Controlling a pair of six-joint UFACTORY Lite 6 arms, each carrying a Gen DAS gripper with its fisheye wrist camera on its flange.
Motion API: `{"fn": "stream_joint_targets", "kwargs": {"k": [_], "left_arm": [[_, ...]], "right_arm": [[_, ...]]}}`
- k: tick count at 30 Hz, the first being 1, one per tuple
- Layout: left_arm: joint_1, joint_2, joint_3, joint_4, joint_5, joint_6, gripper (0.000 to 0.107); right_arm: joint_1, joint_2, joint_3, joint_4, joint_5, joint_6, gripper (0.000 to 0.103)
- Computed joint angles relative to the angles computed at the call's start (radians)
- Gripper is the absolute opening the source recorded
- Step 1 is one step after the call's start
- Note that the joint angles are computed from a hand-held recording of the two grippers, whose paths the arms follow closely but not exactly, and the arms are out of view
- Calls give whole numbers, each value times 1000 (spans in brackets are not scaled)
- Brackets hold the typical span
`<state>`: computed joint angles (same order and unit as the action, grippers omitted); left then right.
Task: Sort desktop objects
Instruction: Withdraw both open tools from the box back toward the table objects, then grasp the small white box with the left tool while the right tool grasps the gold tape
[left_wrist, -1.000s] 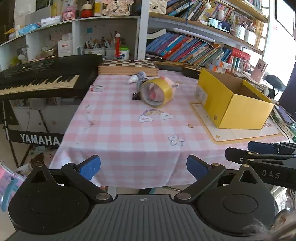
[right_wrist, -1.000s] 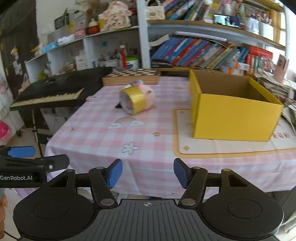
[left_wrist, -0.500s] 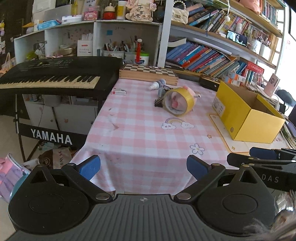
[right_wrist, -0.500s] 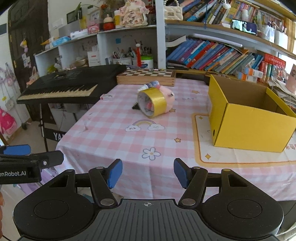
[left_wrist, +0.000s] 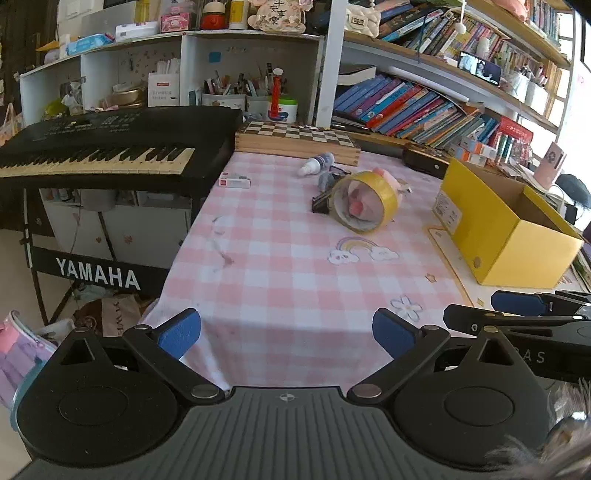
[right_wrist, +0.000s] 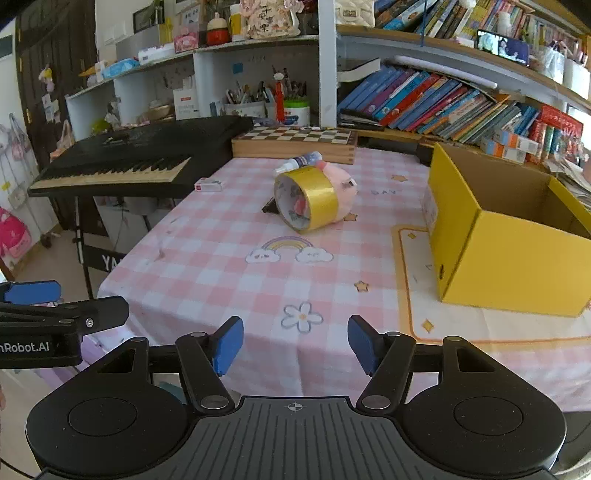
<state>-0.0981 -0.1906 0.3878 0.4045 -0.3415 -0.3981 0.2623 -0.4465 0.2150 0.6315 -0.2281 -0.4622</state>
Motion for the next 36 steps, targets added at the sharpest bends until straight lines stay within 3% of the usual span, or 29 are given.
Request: {"fn": "stream_joint_targets", "kwargs": {"k": [8,22,36], "left_arm": [[-23,213,194,-60,-8,36,100],[-76,498,523,-253,69,144,100],[-96,692,803,-689,180,527,100]], "right_arm": [[-101,243,163,-402,-54,314,69],[-222,594,481,-839,-62,630,75],[-272,947,894,-1310,18,1032,76]]}}
